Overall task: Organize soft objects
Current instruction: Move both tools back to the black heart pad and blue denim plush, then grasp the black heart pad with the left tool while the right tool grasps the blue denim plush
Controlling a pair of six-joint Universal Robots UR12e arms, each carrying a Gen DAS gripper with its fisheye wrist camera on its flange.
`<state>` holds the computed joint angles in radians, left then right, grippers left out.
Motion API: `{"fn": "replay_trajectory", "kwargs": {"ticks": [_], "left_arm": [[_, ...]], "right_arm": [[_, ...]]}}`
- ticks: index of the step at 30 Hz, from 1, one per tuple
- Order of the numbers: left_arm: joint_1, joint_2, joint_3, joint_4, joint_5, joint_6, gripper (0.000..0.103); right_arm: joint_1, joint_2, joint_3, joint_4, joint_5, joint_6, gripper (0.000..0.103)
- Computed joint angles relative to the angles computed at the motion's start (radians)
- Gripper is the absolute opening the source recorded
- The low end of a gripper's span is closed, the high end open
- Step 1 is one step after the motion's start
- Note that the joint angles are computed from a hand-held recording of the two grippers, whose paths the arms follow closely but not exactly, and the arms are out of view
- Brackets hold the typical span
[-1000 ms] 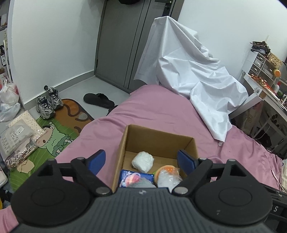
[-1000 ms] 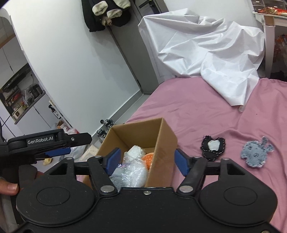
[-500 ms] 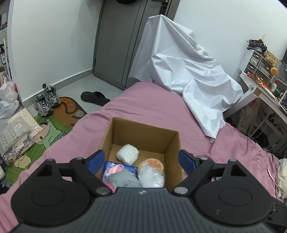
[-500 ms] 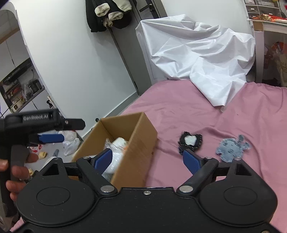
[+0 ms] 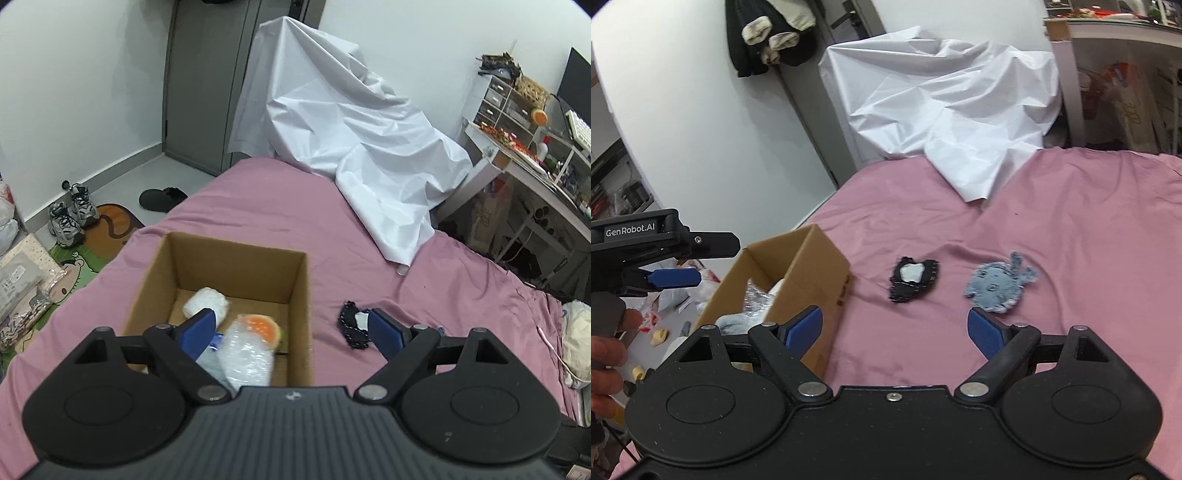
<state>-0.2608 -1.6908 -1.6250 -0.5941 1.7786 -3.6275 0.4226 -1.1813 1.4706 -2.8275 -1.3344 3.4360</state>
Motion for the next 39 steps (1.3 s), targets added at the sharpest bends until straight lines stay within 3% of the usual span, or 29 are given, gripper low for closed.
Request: {"fn": "replay_trajectory", "kwargs": {"ticks": [9, 21, 39], "left_arm": [[-0.029, -0.042, 0.046, -0.015, -0.017, 0.022, 0.088], [-0.047, -0.106, 0.105, -0.061, -0.034, 0.005, 0.088], [-0.052, -0.196, 0.169, -0.096, -0.082, -0.013, 0.087]], "right_arm": [[-0.027, -0.002, 0.022, -0.021, 0.010, 0.092, 0.083], [-0.053, 0.010, 0.027, -0.033, 0.002, 0.140, 0.075], [-0.101, 0.057, -0.011, 0.046, 0.109, 0.243, 0.057]]}}
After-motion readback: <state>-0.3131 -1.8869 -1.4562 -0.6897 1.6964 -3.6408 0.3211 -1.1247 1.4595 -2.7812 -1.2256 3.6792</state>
